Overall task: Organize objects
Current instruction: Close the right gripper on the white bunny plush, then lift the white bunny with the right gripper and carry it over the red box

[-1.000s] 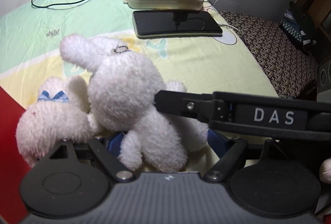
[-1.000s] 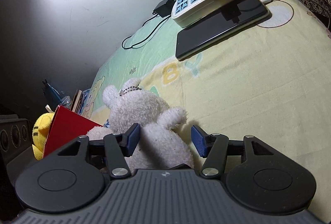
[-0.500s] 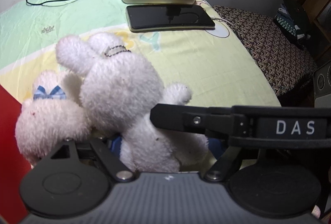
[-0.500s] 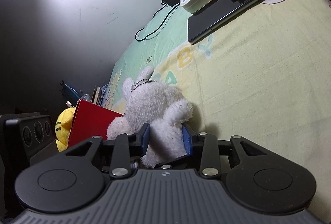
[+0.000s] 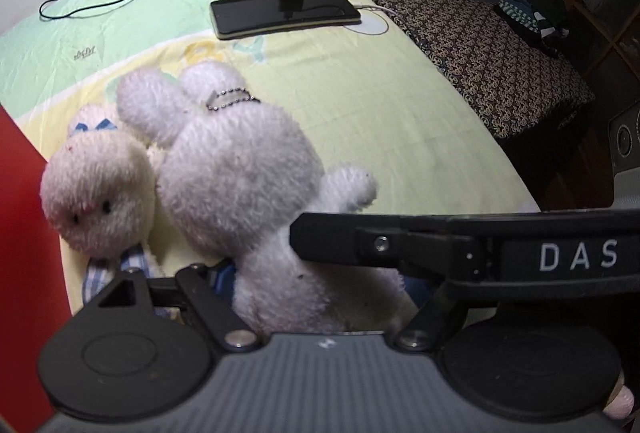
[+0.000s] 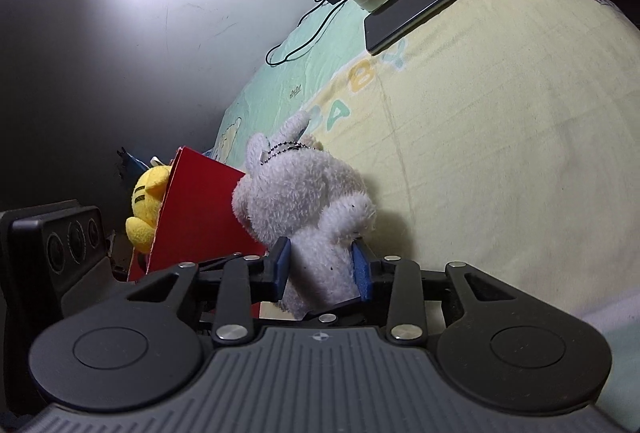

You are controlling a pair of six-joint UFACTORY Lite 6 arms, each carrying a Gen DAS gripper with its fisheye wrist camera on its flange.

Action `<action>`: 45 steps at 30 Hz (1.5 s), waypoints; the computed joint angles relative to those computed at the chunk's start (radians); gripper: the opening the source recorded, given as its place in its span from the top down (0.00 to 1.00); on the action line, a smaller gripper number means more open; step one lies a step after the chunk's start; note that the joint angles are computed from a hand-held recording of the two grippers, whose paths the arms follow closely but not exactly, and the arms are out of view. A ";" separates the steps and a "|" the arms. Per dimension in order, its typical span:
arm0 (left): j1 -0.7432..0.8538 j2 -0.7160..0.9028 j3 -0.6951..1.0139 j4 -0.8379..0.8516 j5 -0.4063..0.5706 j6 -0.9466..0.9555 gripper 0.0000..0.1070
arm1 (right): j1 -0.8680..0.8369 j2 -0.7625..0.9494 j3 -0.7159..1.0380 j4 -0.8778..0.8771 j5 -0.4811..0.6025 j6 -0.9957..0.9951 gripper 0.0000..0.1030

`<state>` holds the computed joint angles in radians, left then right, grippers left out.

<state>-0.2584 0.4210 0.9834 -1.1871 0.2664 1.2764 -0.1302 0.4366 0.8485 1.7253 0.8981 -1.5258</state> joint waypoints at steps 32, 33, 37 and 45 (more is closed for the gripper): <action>0.722 -0.725 -0.406 0.048 0.471 0.575 0.28 | 0.618 -0.563 -0.309 0.705 -0.216 -0.218 0.65; 0.752 -0.720 -0.394 0.052 0.492 0.590 0.28 | 0.641 -0.554 -0.295 0.735 -0.224 -0.236 0.65; 0.872 -0.677 -0.339 0.059 0.560 0.660 0.28 | 0.741 -0.490 -0.219 0.868 -0.245 -0.316 0.65; 1.064 -0.540 -0.200 0.056 0.615 0.791 0.27 | 0.885 -0.282 0.010 1.010 -0.257 -0.359 0.64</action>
<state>0.8059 -0.1194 0.7836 -1.1309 0.8818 2.0673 0.7549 0.1550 0.8587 2.7355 0.6415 -1.8846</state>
